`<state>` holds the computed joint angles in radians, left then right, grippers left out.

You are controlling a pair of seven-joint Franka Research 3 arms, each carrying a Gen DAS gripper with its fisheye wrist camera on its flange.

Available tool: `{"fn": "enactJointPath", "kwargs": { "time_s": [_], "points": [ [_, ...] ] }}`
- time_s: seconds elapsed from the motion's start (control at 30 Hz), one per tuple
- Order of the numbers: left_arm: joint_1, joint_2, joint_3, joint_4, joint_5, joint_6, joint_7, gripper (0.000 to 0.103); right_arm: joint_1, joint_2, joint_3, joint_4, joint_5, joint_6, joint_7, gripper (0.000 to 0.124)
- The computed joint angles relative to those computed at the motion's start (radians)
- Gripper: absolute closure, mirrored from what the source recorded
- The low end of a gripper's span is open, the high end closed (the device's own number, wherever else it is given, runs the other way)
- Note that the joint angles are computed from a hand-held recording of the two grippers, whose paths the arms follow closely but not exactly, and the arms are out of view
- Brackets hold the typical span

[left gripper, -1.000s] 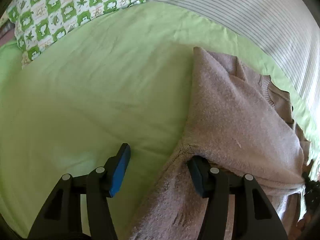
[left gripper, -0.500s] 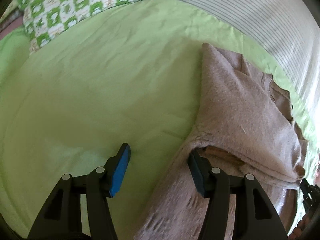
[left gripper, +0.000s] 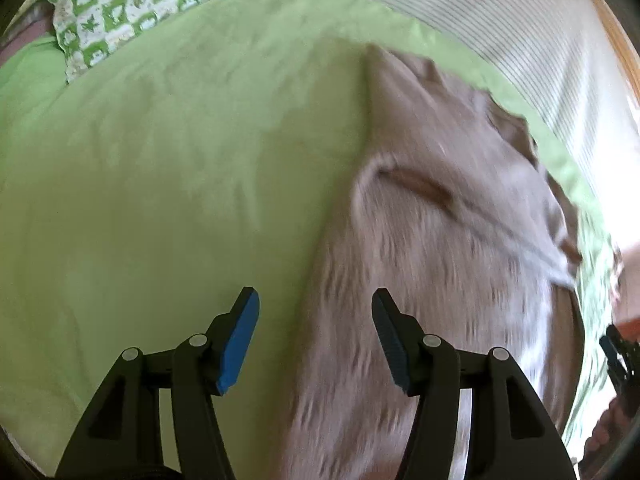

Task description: Fold small clothes

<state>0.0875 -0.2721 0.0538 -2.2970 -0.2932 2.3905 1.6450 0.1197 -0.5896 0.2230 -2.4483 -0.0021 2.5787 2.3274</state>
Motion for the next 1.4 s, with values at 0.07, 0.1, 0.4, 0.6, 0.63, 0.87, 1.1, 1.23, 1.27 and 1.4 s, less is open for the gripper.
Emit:
{"fn": "enactJointPath", "kwargs": {
  "time_s": [0.07,0.1,0.4,0.6,0.63,0.87,1.1,1.23,1.27,1.4],
  "points": [
    [-0.013,-0.042,0.023,-0.032,-0.047,-0.037,0.065,0.042,0.016,-0.053,0.000,-0.033,0.008,-0.033,-0.004,0.082],
    [-0.017,-0.063,0.029,-0.050,-0.058,-0.051,0.086,0.041,0.024,-0.086,0.002,-0.055,0.013,-0.048,-0.003,0.082],
    [-0.020,-0.259,0.074,-0.203,-0.066,-0.206,0.184,0.033,0.071,-0.268,0.015,-0.166,0.072,-0.167,0.013,0.079],
    [0.006,-0.370,0.094,-0.278,-0.034,-0.261,0.145,0.032,0.130,-0.341,-0.005,-0.218,0.123,-0.211,-0.051,0.075],
    [0.009,-0.386,0.094,-0.288,-0.030,-0.270,0.132,0.032,0.138,-0.353,-0.008,-0.223,0.132,-0.227,-0.063,0.075],
    [0.009,-0.473,0.110,-0.347,-0.008,-0.332,0.105,0.030,0.163,-0.454,-0.009,-0.268,0.179,-0.306,-0.104,0.073],
    [-0.002,-0.552,0.121,-0.406,-0.024,-0.388,0.081,0.029,0.181,-0.575,-0.016,-0.330,0.224,-0.387,-0.134,0.073],
    [-0.023,-0.591,0.116,-0.436,-0.040,-0.416,0.067,0.028,0.206,-0.632,-0.036,-0.376,0.287,-0.412,-0.142,0.073],
    [-0.026,-0.601,0.110,-0.446,-0.037,-0.414,0.066,0.028,0.217,-0.635,-0.040,-0.385,0.303,-0.416,-0.151,0.073],
    [-0.037,-0.637,0.098,-0.473,-0.019,-0.391,0.058,0.031,0.244,-0.648,-0.033,-0.432,0.354,-0.398,-0.168,0.073]
  ]
}}
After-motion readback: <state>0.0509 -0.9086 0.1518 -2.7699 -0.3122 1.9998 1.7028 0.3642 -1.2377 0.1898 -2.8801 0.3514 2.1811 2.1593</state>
